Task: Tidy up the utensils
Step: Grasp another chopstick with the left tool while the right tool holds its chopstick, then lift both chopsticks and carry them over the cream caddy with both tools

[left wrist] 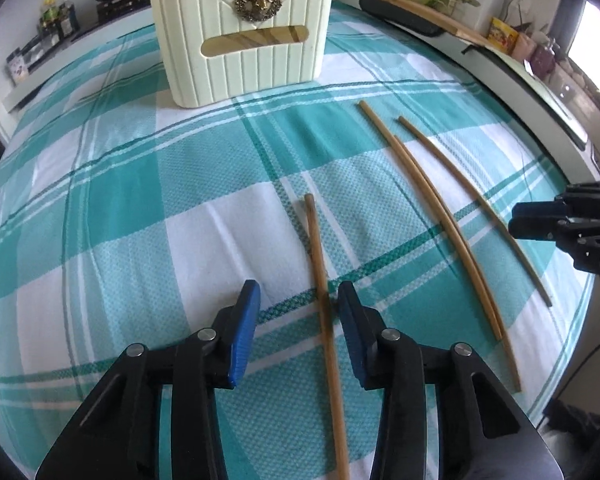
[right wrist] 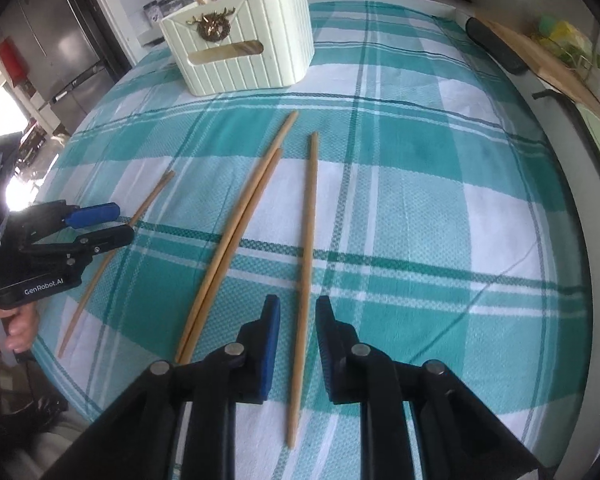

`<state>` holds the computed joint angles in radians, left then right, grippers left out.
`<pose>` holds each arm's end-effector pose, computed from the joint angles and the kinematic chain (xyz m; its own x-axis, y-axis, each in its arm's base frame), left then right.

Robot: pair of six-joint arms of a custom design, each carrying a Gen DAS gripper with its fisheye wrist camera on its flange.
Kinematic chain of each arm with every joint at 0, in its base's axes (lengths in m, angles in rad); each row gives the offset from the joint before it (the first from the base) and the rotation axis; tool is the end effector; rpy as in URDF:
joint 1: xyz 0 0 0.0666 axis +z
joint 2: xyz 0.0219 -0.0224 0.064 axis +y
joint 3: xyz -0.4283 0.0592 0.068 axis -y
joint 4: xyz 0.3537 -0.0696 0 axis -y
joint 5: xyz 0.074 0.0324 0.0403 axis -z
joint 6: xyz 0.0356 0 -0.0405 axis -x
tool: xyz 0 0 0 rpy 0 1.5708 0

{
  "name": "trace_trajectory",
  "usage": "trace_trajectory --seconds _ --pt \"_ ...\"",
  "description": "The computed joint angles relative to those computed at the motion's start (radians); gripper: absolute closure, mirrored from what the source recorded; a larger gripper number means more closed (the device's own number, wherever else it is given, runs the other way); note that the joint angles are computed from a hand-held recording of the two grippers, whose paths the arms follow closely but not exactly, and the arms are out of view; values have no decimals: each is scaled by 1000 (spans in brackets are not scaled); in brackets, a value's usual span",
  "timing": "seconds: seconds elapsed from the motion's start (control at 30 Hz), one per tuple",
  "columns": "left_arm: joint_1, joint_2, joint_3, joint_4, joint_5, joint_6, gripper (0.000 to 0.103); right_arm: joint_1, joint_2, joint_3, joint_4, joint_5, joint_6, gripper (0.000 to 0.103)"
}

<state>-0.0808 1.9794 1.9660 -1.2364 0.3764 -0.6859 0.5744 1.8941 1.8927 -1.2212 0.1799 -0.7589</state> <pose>0.6386 -0.0652 0.3902 -0.6112 0.6404 -0.4651 0.7466 0.6616 -0.0701 0.5184 0.3275 0.4121 -0.9052 0.2206 -0.3633 0.1923 0.9748 0.1127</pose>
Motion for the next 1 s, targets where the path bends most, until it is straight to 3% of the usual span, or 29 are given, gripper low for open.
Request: trace_trajectory --seconds 0.23,0.4,0.53,0.6,0.67,0.73,0.83,1.0 --pt "-24 88 159 -104 -28 -25 62 -60 125 173 -108 -63 110 84" --pt "-42 145 263 -173 -41 -14 62 -109 210 315 -156 -90 130 84" --pt "-52 151 277 -186 -65 -27 62 -134 288 456 -226 -88 150 84" --pt "-55 136 249 -157 -79 -32 78 -143 326 527 -265 -94 164 84" --pt "-55 141 257 -178 -60 -39 95 -145 357 585 -292 -93 172 86" --pt "-55 142 259 -183 -47 -28 97 -146 364 597 -299 -79 178 95" --pt "-49 139 252 -175 -15 -22 99 -148 340 548 -248 -84 168 96" --pt "-23 106 248 -134 59 22 100 -143 244 397 -90 -62 132 97"
